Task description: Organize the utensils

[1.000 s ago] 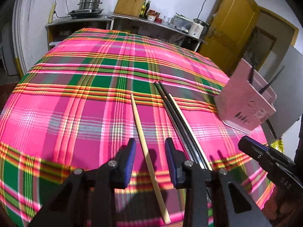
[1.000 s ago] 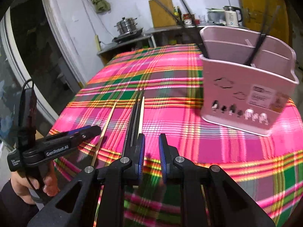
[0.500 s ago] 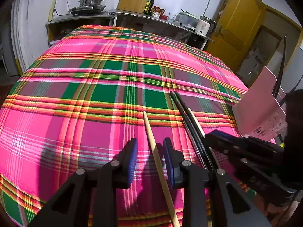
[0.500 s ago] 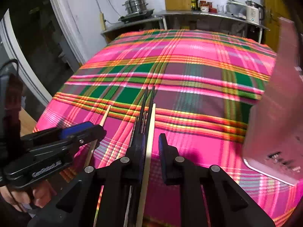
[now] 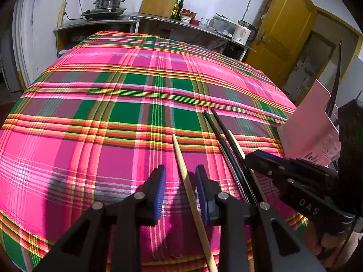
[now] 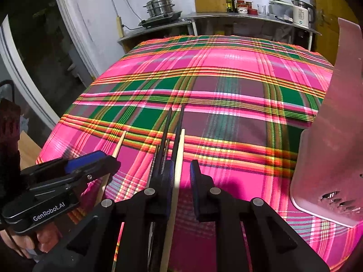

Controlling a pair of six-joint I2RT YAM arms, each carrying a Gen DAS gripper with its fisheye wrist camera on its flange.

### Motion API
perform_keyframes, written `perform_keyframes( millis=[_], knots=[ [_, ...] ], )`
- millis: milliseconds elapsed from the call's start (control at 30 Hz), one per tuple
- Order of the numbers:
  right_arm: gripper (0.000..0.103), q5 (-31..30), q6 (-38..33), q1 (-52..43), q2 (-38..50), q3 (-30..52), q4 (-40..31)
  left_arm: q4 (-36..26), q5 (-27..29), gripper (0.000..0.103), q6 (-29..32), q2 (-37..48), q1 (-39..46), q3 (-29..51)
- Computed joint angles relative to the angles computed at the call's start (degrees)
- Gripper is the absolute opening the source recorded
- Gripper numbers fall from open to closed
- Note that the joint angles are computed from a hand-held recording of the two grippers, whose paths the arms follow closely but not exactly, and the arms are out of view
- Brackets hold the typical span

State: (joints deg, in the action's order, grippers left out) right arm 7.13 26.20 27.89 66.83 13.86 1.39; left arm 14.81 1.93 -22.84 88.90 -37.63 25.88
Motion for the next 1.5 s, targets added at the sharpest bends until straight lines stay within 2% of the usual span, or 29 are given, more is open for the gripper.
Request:
perform_keyframes(
  millis=[300, 367, 467, 633, 800, 1033, 1500],
  knots=[
    [0.015, 2.92, -0.88, 1.47, 2.71, 1.92, -0.72, -1.81, -1.61, 0.029, 0.75, 0.31, -0.57, 1.59],
    [0.015, 2.17, -1.0, -0.57, 1.53, 1.04, -1.21, -2.47, -1.29, 0.029, 0.96, 0.36, -0.26, 2.05],
    [0.011, 0.93, -1.61, -2.95, -0.62, -0.09, -2.39, -2.95, -1.44, 0.022, 0.7, 0.24, -0.04, 2.14],
    [0.011, 1.18, -0.97, -2.29, -0.65, 1.04, -3.21, -3.2, -1.17, 0.022, 0.5, 0.98, 0.3, 2.95],
    [0.011, 0.14, -1.93, -1.84, 5.21, 3.54, 0.39, -3.8, -0.73, 0.022, 1.23, 1.97, 0.62, 4.21],
    [0.011, -0.39, -3.81, -2.06, 10.37, 6.54, 1.73, -2.65, -0.6, 0.022, 1.28, 2.5, 0.81, 3.94],
    [0.009, -1.6, -6.39, -3.95, 14.7, 11.09, -0.34, -5.84, 0.95, 0.02, 2.77, 5.67, 1.67, 8.95]
  ],
)
